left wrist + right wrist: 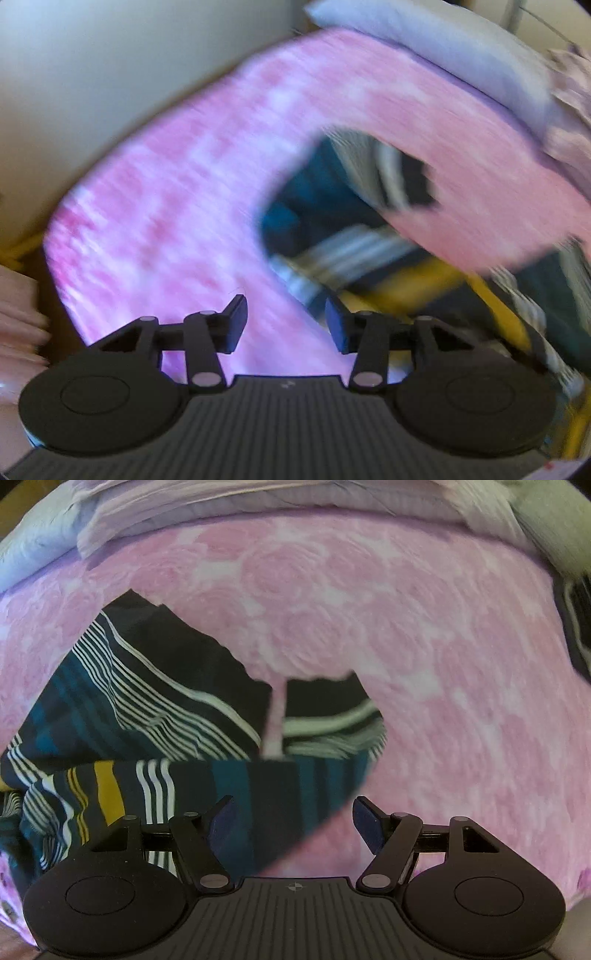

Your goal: Organize objects

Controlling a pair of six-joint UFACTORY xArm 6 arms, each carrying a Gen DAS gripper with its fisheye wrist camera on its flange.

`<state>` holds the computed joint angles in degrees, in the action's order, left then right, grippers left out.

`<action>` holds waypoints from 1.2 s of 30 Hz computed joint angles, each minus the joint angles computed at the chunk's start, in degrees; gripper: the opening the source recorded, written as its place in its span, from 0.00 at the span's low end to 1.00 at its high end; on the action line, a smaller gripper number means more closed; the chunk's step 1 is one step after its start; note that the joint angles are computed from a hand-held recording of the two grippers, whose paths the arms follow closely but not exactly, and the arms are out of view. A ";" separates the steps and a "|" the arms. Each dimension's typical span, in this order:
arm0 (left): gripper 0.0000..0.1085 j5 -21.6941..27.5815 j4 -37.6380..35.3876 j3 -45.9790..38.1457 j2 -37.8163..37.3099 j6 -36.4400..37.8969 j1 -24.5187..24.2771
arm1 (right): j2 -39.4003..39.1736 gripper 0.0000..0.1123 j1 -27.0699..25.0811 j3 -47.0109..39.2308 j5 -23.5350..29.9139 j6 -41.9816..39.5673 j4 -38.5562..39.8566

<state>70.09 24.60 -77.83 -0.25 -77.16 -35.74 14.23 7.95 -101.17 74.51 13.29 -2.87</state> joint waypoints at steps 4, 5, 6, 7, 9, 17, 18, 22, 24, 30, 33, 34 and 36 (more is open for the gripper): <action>0.45 -9.35 -5.92 0.91 1.61 -1.26 -2.66 | -0.20 0.59 1.65 1.43 -2.56 -3.38 2.39; 0.48 -11.09 -7.02 0.83 1.90 -1.64 -3.80 | -0.66 0.59 2.23 2.49 -2.71 -4.27 2.81; 0.53 -12.58 -7.76 1.16 1.87 -0.84 -4.38 | -0.89 0.59 2.67 3.25 -2.70 -4.65 3.01; 0.56 -12.84 -7.77 0.58 2.27 -0.79 -5.54 | -1.50 0.59 3.10 4.58 -2.76 -4.58 3.27; 0.58 -14.64 -8.93 0.49 2.49 0.53 -6.76 | -2.50 0.59 3.49 6.99 -3.08 -4.40 4.30; 0.63 -21.07 -13.01 -0.23 4.96 7.36 -9.10 | -7.57 0.59 2.82 18.46 -15.25 -12.47 1.22; 0.64 -21.82 -13.28 -0.30 5.36 7.63 -9.41 | -7.55 0.59 2.19 19.41 -17.58 -14.42 2.35; 0.65 -21.77 -15.03 -2.09 7.37 10.90 -10.95 | -5.17 0.59 0.03 19.90 -21.26 -22.45 10.02; 0.65 -20.17 -14.69 -2.81 8.11 10.30 -11.67 | -3.09 0.59 -0.90 18.87 -20.40 -25.94 14.73; 0.65 -18.25 -13.78 -2.13 7.21 6.98 -12.47 | -5.35 0.00 -2.23 23.26 -16.96 -39.35 26.17; 0.69 -17.52 -14.60 -2.09 7.00 4.18 -12.74 | -11.74 0.00 -3.77 29.29 -15.05 -42.55 29.14; 0.70 -18.08 -14.84 -1.47 6.62 2.55 -12.90 | -14.26 0.00 -4.42 31.44 -13.29 -43.47 29.43; 0.71 -19.34 -15.20 -0.01 5.79 -0.93 -13.40 | -19.19 0.00 -5.86 35.14 -8.02 -45.40 28.45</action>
<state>50.76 9.40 -77.84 5.53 -78.10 -49.14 -4.96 2.09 -66.03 66.48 -32.11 25.57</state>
